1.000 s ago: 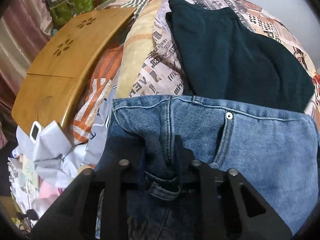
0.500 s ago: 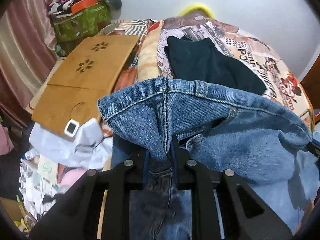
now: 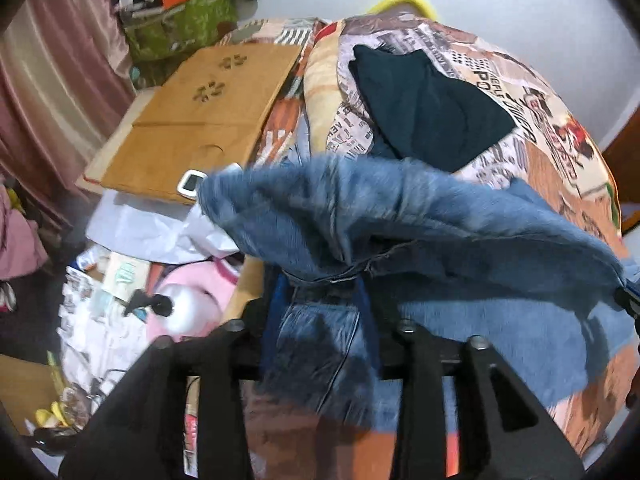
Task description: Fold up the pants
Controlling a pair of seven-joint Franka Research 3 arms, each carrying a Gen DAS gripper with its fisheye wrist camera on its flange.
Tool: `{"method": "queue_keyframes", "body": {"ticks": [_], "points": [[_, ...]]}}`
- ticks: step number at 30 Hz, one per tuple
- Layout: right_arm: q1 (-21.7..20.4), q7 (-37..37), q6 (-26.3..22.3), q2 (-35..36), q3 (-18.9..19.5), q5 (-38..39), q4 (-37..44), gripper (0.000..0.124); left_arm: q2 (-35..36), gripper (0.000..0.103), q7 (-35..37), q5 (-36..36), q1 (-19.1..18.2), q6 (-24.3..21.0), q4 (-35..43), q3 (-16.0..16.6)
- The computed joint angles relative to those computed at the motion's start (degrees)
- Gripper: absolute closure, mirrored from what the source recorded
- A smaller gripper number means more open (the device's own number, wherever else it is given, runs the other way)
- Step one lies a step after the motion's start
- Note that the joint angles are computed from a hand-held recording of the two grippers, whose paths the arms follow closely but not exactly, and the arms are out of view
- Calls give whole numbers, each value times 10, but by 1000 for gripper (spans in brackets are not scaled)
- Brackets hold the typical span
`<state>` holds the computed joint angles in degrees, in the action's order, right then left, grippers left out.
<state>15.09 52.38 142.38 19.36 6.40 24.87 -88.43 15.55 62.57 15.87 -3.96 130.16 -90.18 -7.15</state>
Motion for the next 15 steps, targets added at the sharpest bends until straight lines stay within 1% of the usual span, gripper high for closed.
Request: {"method": "queue_keyframes", "body": {"ticks": [1,2,3,4,6,9,12,15], "points": [[0,0,1,-6,1,4,-11,119,-16,51,-1,8,-1,13,-19,0],[0,0,2,-12,2,7,-20,119,-33,42,-5,18,-3,29,-39,1],[-2,-2,0,-16,4,16,-29,119,-51,35,-11,31,-4,43,-61,2],[-3,-4,-1,-21,5,21,-38,119,-70,33,-18,45,-6,56,-82,2],[0,-4,-1,-31,5,24,-56,119,-92,31,-31,63,-8,67,-108,1],[1,-6,-10,-44,4,31,-81,119,-103,30,-27,62,-7,69,-124,-4],[6,-3,-2,-61,3,33,-113,117,-96,28,-28,56,-8,65,-127,-7],[4,1,-4,-69,1,46,-122,116,-79,26,-24,31,-8,65,-129,-10]]}}
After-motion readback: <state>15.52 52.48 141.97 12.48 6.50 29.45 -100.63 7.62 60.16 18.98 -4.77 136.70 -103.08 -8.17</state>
